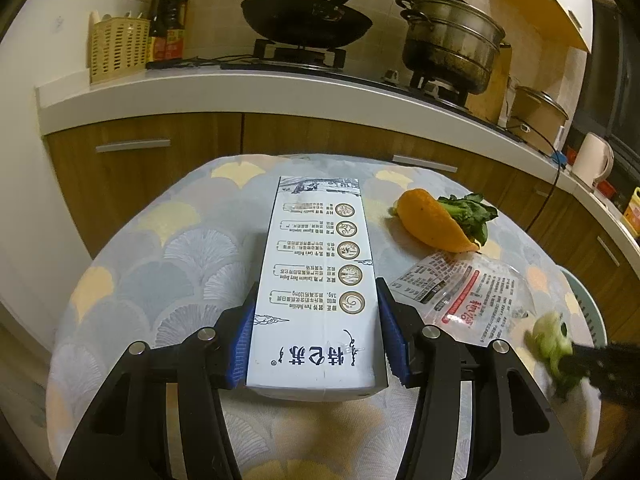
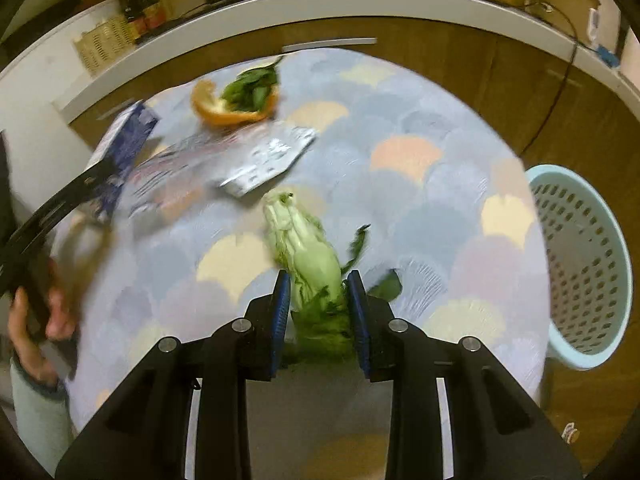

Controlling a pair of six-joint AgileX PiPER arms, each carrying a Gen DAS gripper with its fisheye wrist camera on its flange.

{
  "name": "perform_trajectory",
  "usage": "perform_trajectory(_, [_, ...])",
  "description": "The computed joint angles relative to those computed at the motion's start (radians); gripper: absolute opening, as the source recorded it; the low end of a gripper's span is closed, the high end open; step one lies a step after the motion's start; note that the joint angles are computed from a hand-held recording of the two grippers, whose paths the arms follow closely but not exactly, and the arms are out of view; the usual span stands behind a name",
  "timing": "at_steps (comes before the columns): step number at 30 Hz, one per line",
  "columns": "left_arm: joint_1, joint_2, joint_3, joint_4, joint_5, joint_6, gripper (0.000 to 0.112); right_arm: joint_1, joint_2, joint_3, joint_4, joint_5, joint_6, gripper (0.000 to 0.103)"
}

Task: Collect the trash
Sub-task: 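Grasp the green bok choy with the right tool while the left tool holds the carton, then carry the carton and bok choy over the blue basket and open both tools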

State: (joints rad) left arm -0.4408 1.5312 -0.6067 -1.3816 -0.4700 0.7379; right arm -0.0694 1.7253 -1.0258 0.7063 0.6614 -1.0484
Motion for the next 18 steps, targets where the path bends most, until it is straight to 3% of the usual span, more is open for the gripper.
perform_trajectory(3, [0.005, 0.001, -0.002, -0.002, 0.006, 0.003, 0.052, -0.056, -0.028, 0.007, 0.064, 0.116, -0.133, 0.037])
perform_trajectory(4, [0.005, 0.002, -0.004, -0.005, 0.006, 0.009, 0.052, -0.065, -0.042, 0.016, 0.071, 0.121, -0.159, 0.049])
perform_trajectory(5, [0.006, 0.004, -0.006, -0.009, 0.008, 0.014, 0.052, -0.069, -0.063, 0.038, 0.087, 0.088, -0.195, 0.056])
perform_trajectory(11, [0.025, 0.014, -0.022, -0.037, 0.037, 0.054, 0.052, -0.050, -0.029, 0.045, 0.157, 0.010, -0.303, 0.065])
perform_trajectory(14, [0.020, 0.012, -0.022, -0.032, 0.032, 0.058, 0.052, -0.032, 0.055, 0.009, 0.141, 0.004, -0.248, 0.065])
perform_trajectory(16, [-0.002, 0.010, -0.028, -0.094, 0.006, 0.112, 0.052, -0.043, 0.043, 0.040, 0.215, -0.009, -0.297, 0.061])
perform_trajectory(18, [-0.035, -0.013, -0.008, -0.088, -0.022, 0.083, 0.052, -0.037, 0.029, 0.057, 0.219, -0.034, -0.293, 0.033])
